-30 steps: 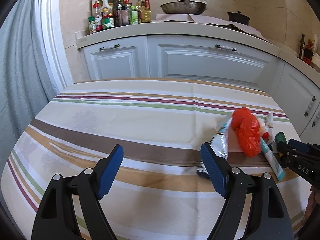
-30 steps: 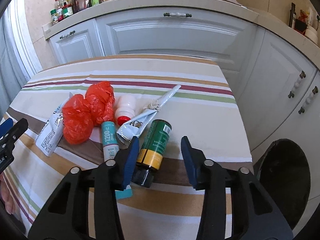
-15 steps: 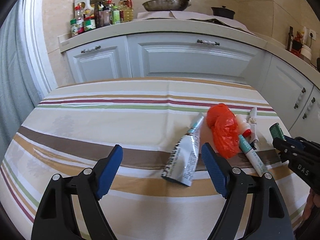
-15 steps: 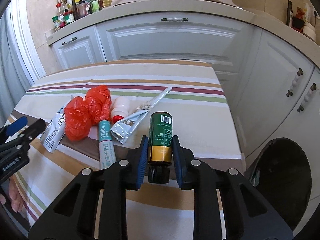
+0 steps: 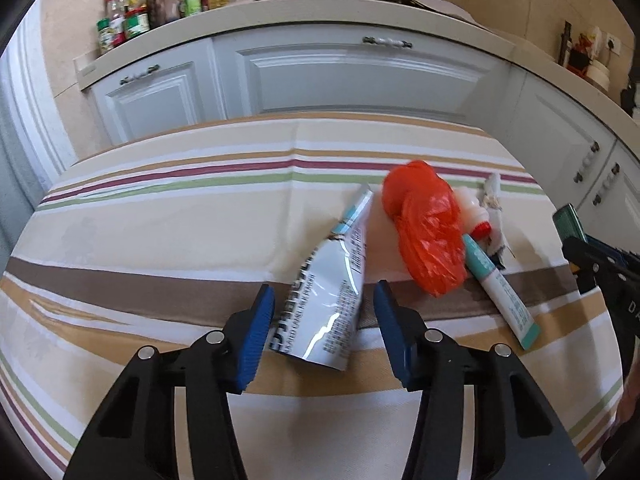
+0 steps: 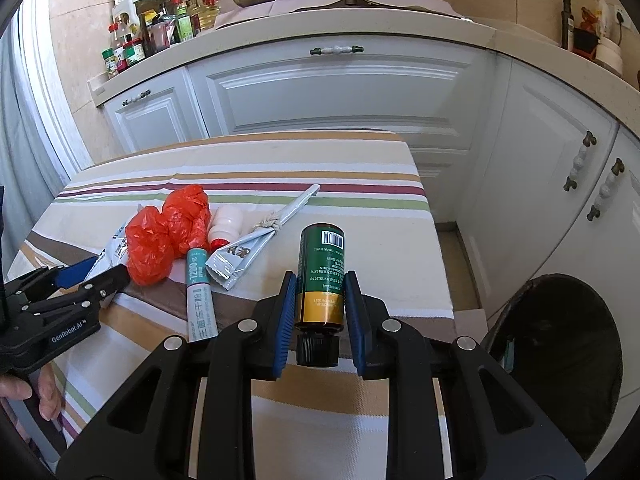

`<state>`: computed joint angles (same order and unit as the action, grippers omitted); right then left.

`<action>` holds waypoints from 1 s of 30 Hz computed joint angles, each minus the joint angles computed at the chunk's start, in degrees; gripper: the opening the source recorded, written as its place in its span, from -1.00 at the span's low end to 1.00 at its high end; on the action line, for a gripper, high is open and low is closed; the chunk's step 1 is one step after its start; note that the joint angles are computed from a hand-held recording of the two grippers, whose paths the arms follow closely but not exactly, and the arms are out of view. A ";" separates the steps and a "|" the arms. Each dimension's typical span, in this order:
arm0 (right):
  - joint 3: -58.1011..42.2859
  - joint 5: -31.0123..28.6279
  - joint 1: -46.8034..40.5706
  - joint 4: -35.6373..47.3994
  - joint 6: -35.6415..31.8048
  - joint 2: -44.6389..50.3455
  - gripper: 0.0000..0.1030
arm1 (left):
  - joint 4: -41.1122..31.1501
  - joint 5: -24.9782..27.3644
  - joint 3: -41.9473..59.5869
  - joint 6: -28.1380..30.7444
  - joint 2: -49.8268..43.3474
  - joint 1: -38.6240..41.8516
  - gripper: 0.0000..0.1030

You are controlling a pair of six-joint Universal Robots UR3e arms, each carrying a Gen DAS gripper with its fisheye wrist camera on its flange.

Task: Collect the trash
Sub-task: 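Lift the green can with the right gripper while the left gripper grasps the white squeezed tube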

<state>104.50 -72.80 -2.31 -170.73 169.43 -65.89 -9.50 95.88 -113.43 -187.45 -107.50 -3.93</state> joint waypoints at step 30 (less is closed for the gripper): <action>18.03 5.46 -6.02 -6.10 -2.80 -16.78 -0.54 | 4.19 5.41 -9.36 -4.78 12.43 -5.51 -0.47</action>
